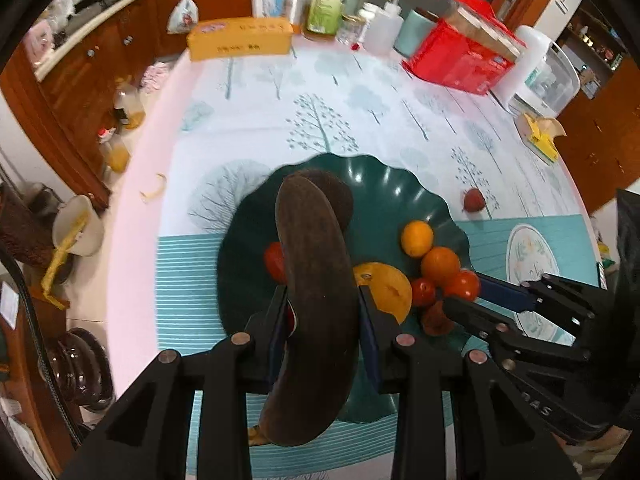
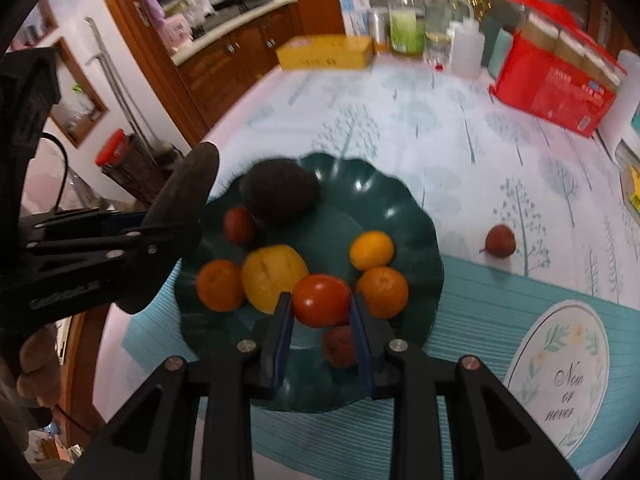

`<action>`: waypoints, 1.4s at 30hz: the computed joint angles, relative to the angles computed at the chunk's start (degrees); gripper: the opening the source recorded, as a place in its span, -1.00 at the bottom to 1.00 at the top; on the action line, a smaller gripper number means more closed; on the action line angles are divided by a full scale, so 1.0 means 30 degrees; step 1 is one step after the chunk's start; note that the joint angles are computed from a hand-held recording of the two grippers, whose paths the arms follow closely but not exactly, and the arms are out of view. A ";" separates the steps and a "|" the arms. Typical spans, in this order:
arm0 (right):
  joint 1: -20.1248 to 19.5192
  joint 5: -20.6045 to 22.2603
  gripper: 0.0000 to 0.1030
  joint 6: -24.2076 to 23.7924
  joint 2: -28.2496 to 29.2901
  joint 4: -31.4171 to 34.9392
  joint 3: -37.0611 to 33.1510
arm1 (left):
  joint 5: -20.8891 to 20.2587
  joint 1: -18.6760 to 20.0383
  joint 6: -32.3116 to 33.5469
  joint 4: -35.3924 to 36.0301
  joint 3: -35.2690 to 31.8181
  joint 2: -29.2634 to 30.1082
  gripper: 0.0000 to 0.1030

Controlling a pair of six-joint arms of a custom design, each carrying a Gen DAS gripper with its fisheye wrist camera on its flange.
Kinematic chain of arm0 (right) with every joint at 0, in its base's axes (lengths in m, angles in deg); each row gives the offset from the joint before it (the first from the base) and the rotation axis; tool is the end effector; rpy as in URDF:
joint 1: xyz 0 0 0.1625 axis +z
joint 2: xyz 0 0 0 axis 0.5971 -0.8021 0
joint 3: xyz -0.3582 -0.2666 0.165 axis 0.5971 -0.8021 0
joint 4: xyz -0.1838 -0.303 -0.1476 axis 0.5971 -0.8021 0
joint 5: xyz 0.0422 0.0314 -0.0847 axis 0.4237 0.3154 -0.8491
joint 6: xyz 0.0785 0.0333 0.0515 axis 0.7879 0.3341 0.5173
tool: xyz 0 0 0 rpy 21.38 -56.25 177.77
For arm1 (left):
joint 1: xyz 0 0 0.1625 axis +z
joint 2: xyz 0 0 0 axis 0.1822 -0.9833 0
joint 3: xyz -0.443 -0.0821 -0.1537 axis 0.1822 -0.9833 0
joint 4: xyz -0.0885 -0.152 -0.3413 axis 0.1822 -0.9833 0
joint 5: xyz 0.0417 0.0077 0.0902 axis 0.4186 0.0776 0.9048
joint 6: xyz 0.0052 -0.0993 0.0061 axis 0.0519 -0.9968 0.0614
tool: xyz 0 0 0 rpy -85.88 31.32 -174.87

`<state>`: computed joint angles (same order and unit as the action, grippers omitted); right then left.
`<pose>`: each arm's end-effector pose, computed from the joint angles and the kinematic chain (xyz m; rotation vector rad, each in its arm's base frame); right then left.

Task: Organize fruits
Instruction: 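Carry the banana and tomato to the green plate and open both tools, then move the right tool toward the red lychee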

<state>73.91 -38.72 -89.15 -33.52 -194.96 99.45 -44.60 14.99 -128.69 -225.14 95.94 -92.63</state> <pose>0.2195 -0.3345 0.1111 0.8871 -2.5139 0.1696 -0.1771 -0.2988 0.1602 -0.0005 2.4839 -0.5881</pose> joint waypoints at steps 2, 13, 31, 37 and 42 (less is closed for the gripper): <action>-0.0087 -0.0362 -0.45 0.0075 0.0327 -0.0045 -0.0073 | -0.0167 0.0281 0.0963 -0.1639 0.0308 0.0377 -0.40; -0.0204 -0.1172 -0.43 0.0143 0.0860 0.0136 -0.0228 | 0.0219 0.0936 0.4933 -0.5551 -0.0134 0.2659 -0.39; -0.0067 -0.0491 -0.14 0.0101 0.0205 -0.0875 0.0397 | 0.1653 -0.0158 0.3942 -0.3801 -0.0511 0.2411 0.44; -0.0017 -0.0336 -0.14 -0.0096 -0.0852 -0.1303 0.0872 | 0.1293 -0.0789 0.3093 -0.2684 -0.0891 0.2138 0.46; -0.0003 -0.0412 -0.14 -0.0012 -0.2067 -0.1859 0.1557 | 0.1059 -0.1439 0.3009 -0.2352 -0.1405 0.2535 0.48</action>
